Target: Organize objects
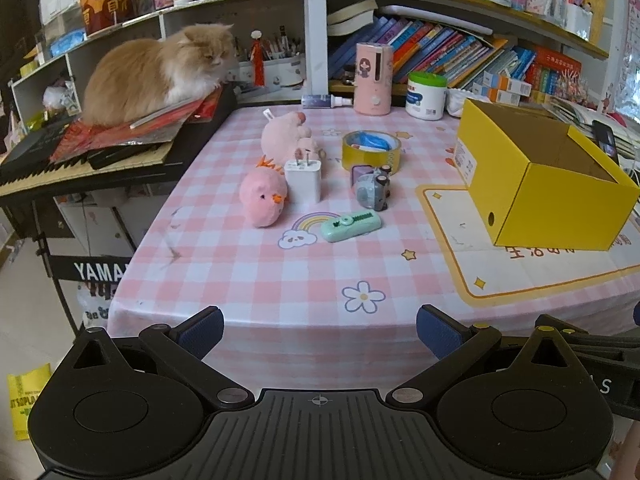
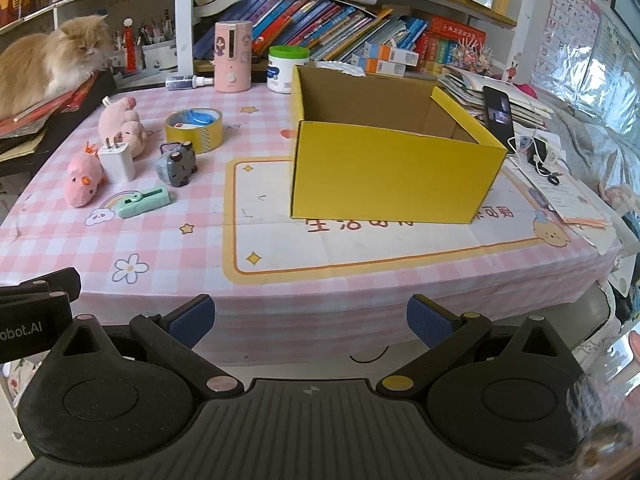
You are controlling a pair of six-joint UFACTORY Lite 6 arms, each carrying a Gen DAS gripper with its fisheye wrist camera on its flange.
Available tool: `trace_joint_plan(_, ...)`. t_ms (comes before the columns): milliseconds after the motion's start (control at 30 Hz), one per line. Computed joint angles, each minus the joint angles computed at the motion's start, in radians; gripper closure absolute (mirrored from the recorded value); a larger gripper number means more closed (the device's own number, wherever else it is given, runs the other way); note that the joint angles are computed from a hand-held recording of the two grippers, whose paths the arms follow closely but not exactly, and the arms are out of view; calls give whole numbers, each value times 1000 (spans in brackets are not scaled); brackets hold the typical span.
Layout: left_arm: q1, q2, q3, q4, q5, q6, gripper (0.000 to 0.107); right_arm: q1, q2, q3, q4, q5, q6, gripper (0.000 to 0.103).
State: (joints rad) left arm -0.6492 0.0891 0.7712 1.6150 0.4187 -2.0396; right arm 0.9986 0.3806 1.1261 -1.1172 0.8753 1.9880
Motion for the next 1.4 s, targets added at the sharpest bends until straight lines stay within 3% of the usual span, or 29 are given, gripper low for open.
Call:
trace_joint_plan(567, 111, 79, 47, 24, -39, -40, 4, -85, 109, 115, -38, -176, -70, 4)
trace_joint_plan(900, 227, 202, 179, 68, -67, -83, 4, -198, 302, 378, 19, -306, -319, 10)
trace_joint_plan(1000, 261, 234, 227, 93, -79, -114, 4, -234, 365, 472, 61, -373, -426, 13)
trace_joint_plan(1167, 285, 334, 358, -19, -59, 9, 4, -288, 511, 692, 233, -471, -729, 21)
trace_joint_plan(1400, 322, 438, 498, -158, -41, 147, 4, -349, 793, 1100, 595, -436, -1174, 23)
